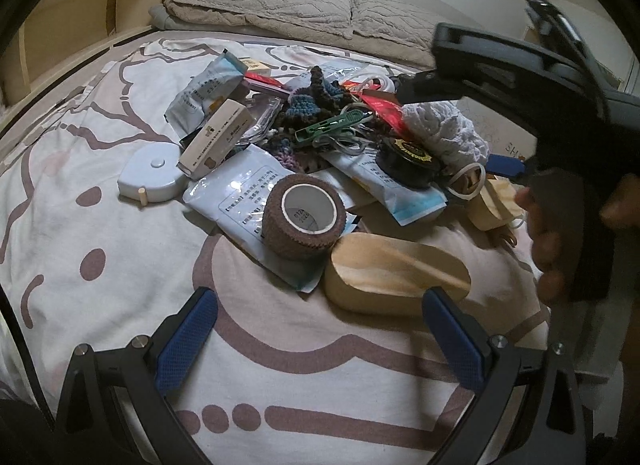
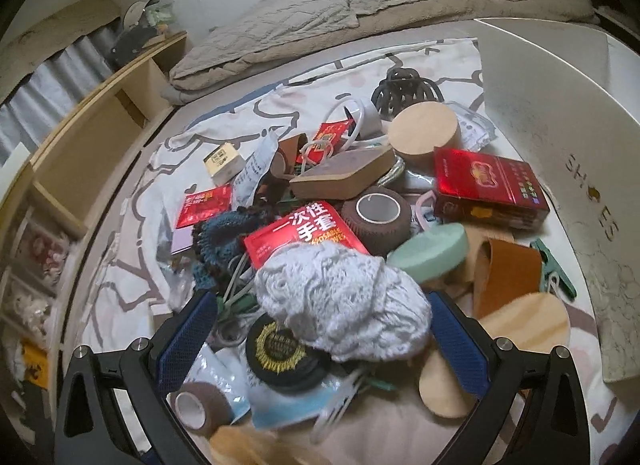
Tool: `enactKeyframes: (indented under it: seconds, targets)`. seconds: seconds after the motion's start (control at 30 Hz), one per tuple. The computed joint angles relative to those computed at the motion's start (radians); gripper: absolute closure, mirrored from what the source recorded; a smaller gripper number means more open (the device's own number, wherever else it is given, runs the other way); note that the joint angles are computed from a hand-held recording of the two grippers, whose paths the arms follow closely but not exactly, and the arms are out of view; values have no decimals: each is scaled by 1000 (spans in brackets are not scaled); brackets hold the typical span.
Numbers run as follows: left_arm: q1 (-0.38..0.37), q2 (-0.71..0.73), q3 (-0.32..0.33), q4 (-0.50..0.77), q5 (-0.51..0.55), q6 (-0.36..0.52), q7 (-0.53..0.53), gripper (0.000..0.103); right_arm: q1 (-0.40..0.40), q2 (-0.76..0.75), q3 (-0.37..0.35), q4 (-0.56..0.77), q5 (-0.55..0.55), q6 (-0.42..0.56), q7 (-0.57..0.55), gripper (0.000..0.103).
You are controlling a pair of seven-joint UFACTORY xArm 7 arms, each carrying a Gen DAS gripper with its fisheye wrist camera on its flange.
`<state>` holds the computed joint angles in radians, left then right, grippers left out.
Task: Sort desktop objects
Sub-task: 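Lower the right gripper onto the white crumpled cloth ball and close, then lift the cloth ball with the right gripper while the left gripper grasps the oval wooden box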
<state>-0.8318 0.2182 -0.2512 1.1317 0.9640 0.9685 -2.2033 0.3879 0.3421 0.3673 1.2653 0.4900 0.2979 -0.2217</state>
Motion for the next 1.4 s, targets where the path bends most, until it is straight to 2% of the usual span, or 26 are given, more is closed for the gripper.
enactKeyframes:
  seconds: [0.1, 0.3, 0.43, 0.53, 0.67, 0.83, 1.0, 1.13, 1.3, 1.4]
  targets:
    - [0, 1, 1, -1, 4, -3, -5, 0, 29, 11, -33, 1, -51, -17, 48, 17]
    - [1, 4, 5, 0, 19, -15, -15, 0, -22, 9, 17, -14, -27, -41, -15, 26]
    - [2, 0, 7, -6, 45, -41, -24, 0, -84, -9, 75, -37, 70, -30, -119, 27]
    - [5, 3, 7, -7, 69, -74, -32, 0, -110, -52, 91, -82, 152, -37, -215, 27]
    - [4, 15, 10, 7, 80, -90, -21, 0, -146, -128, 99, -145, 295, 1, -382, 27]
    - [-2, 24, 16, 17, 86, -104, -8, 0, -145, -222, 62, -220, 414, 56, -549, 27]
    - [4, 3, 23, -19, 148, -198, -69, 0, -113, -309, -8, -305, 425, 116, -646, 27]
    - [13, -13, 21, -40, 190, -244, -119, 0, -75, -358, -67, -375, 395, 137, -664, 27]
    - [23, -44, 14, -70, 265, -262, -224, 0, -34, -388, -147, -435, 389, 163, -688, 27]
    - [35, -44, 4, -65, 285, -264, -224, 0, -15, -404, -182, -466, 396, 168, -718, 27]
